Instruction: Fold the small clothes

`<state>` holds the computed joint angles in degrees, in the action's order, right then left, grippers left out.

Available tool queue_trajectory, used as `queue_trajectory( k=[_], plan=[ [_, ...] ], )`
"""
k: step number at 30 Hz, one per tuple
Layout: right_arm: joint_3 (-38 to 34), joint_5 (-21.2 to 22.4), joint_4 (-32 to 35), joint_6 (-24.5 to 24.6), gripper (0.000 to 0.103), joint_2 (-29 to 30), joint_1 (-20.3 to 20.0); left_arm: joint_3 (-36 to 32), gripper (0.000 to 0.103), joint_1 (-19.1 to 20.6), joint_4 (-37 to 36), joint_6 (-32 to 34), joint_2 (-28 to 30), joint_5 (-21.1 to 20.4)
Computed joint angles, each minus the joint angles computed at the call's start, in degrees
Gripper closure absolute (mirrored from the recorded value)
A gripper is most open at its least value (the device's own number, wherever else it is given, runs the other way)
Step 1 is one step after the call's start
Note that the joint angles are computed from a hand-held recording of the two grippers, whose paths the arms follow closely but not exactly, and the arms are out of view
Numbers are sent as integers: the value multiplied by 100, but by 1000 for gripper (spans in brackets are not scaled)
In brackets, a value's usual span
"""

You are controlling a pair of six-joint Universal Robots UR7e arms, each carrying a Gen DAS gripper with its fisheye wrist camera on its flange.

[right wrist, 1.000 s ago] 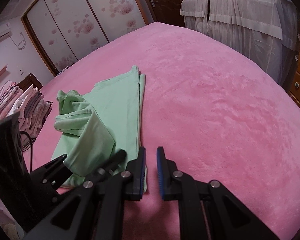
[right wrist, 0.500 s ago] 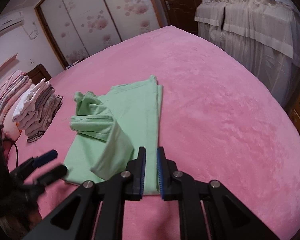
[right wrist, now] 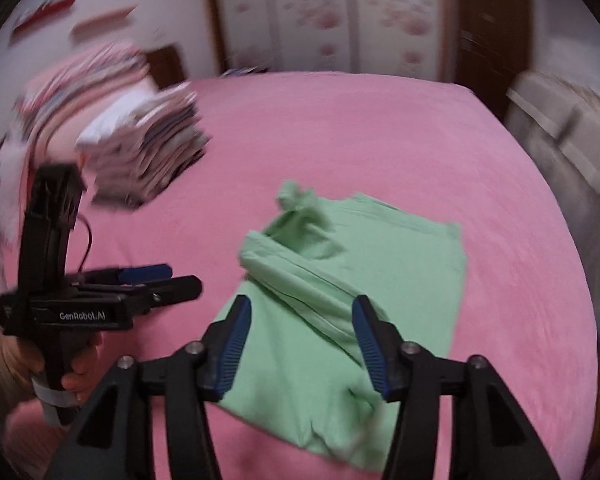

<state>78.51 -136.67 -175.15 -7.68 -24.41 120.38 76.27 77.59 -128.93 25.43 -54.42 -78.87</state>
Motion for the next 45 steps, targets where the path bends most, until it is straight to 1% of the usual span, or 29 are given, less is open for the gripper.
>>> queue_trajectory(
  k=[1,3,5,8,14,16,20,24,28,29,30,31,32,33,35,38,41,43,45],
  plan=[
    [-220,33,237,-234,48,112,-21,25,20,-30,-79,152,12,164],
    [-689,67,779,-674,48,358,-83,11,20,-46,-138,345,29,251],
    [-1006,24,1159,-896,48,530,-130,-85,20,-45,-150,488,91,320],
    [-1503,-16,1680,-1129,48,778,-213,-348,20,13,20,528,220,285],
    [-2246,-34,2766,-1261,48,1043,-381,-866,20,177,380,427,466,130],
    [-2401,81,3101,-1279,48,1059,-434,-979,20,212,457,426,531,103],
    [-2755,146,3574,-1379,48,1141,-480,-1201,20,231,617,494,672,101],
    [-3113,192,4059,-1370,48,1229,-534,-1298,20,205,664,653,742,65],
    [-3264,388,4432,-1355,48,1232,-564,-1346,20,144,631,824,820,173],
    [-3307,511,4550,-1296,49,1231,-583,-1359,20,129,633,816,838,200],
    [-3260,652,4601,-1250,64,1181,-607,-1379,20,119,650,802,855,210],
    [-3257,754,4729,-1181,75,1152,-631,-1395,20,109,667,781,868,211],
    [-3262,821,4852,-1108,91,1133,-649,-1395,20,102,661,767,871,209],
    [-3247,859,4864,-1095,95,1121,-654,-1397,20,97,657,756,874,207],
    [-3037,835,4520,-1257,97,1043,-637,-1374,20,81,637,731,866,203],
    [-2601,719,3705,-1466,98,860,-589,-1272,20,50,513,762,824,223],
    [-2056,466,2522,-1671,98,608,-531,-1128,20,2,368,828,761,249],
    [-1664,330,1727,-1671,98,373,-522,-1028,20,-32,235,899,732,262],
    [-1267,149,985,-1568,98,145,-532,-928,20,-77,112,979,708,264]
  ],
)
